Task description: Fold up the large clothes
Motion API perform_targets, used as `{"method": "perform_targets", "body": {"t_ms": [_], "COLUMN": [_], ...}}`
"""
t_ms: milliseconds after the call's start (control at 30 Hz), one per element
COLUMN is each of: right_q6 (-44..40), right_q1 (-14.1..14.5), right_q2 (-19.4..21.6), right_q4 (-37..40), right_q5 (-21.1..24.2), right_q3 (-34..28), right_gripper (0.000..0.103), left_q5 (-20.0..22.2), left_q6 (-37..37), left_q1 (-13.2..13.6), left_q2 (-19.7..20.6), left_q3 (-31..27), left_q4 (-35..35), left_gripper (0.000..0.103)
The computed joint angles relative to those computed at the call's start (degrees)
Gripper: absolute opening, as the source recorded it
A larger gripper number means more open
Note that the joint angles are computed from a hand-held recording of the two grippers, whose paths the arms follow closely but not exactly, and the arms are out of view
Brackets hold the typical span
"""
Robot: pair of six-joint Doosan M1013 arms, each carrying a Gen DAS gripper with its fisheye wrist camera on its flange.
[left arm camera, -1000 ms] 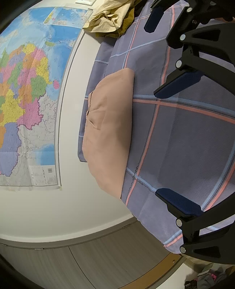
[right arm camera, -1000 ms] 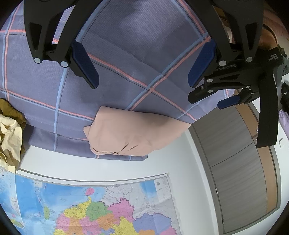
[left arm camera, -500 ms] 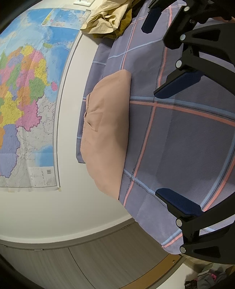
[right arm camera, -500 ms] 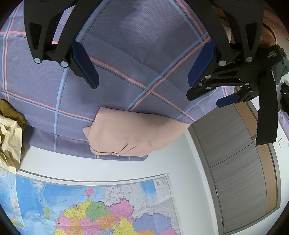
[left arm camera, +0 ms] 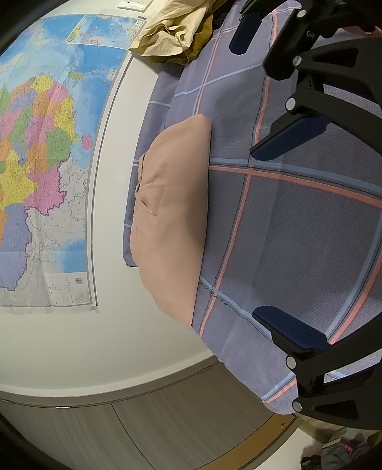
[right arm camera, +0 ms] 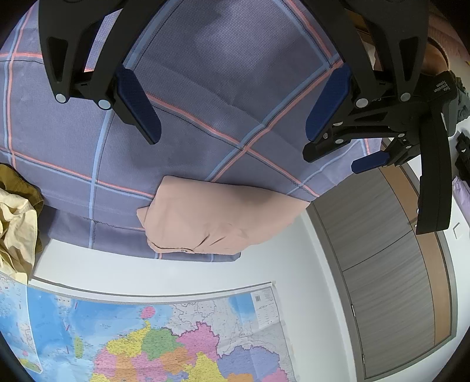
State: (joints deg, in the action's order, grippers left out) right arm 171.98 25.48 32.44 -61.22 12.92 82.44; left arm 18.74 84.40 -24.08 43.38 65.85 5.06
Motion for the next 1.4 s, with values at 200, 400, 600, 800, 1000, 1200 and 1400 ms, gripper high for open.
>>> {"method": "perform_targets", "body": {"t_ms": [200,400,600,800,1000,1200,1400], "right_q6": [-0.4,0.1,0.5,2.9,2.1,2.3,0.8], "right_q1": [0.0,0.0,0.0,0.0,0.1,0.1,0.0], "right_q2": [0.0,0.0,-0.1,-0.1,-0.1,-0.1,0.0], "right_q4": [0.5,0.2,-0.1,-2.2,-1.4,-1.7,-0.2], "right_q5": [0.1,0.1,0.1,0.2,0.5,0.4,0.5], "right_q3": [0.0,0.0,0.2,0.4,0.3,0.2,0.0], "right_gripper": [0.097,0.097,0.097,0.097,0.097,0.097,0.097], "left_q5": [0.0,0.1,0.1,0.2,0.4,0.7,0.8], "left_q6": [-0.5,-0.3,-0.7,-0.5,-0.2,-0.1,0.2], "left_q1": [-0.1,-0.1,-0.2,-0.2,-0.2,-0.2,-0.2], "left_q2": [0.0,0.0,-0.1,0.0,0.1,0.2,0.3], "left_q3": [0.1,0.1,0.2,0.1,-0.1,-0.3,-0.4], "left_q4": [0.5,0.4,0.7,0.7,0.4,0.2,0.0], "left_gripper": [0.096,0.096,0.096,0.096,0.096,0.096,0.096]}}
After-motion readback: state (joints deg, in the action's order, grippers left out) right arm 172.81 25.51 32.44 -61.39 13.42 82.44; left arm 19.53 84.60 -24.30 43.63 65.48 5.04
